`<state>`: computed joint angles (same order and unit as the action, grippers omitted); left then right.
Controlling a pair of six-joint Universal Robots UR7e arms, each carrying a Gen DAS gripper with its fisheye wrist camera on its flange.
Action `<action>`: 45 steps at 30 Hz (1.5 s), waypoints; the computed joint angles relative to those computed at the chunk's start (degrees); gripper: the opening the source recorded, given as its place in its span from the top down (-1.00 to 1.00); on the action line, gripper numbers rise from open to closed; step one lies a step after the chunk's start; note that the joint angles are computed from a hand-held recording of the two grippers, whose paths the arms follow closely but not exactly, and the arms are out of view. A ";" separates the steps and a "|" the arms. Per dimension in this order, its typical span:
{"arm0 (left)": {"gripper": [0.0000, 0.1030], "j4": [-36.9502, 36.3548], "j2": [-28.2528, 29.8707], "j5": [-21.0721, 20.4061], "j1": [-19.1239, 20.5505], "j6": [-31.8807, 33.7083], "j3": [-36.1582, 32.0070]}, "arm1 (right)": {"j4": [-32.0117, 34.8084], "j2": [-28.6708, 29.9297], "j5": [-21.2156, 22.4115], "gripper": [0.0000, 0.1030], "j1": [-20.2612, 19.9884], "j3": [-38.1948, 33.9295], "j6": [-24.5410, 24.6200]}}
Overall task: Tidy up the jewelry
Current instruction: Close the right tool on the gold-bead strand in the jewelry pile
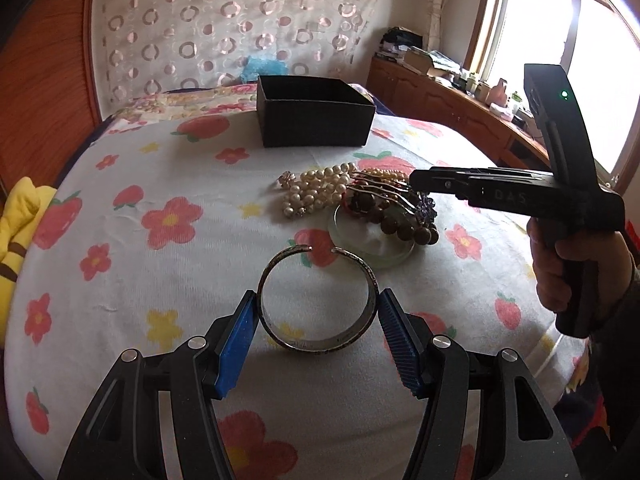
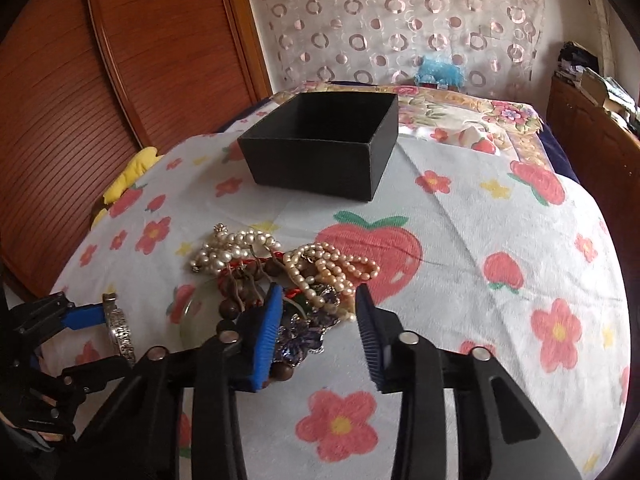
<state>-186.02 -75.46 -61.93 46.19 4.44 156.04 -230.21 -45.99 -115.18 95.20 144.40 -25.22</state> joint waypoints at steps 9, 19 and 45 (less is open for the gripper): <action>-0.14 0.24 -0.76 0.21 -0.17 0.10 0.41 | 0.83 -0.96 -0.59 0.92 -0.19 -0.12 -2.68; -0.14 0.20 -0.67 0.24 -0.25 -0.02 0.42 | -1.67 -2.34 -2.16 0.99 -0.57 0.65 -4.35; -0.14 0.57 -1.12 0.49 -0.95 1.63 -1.34 | 21.81 -5.96 -0.45 0.73 0.82 -5.96 -4.81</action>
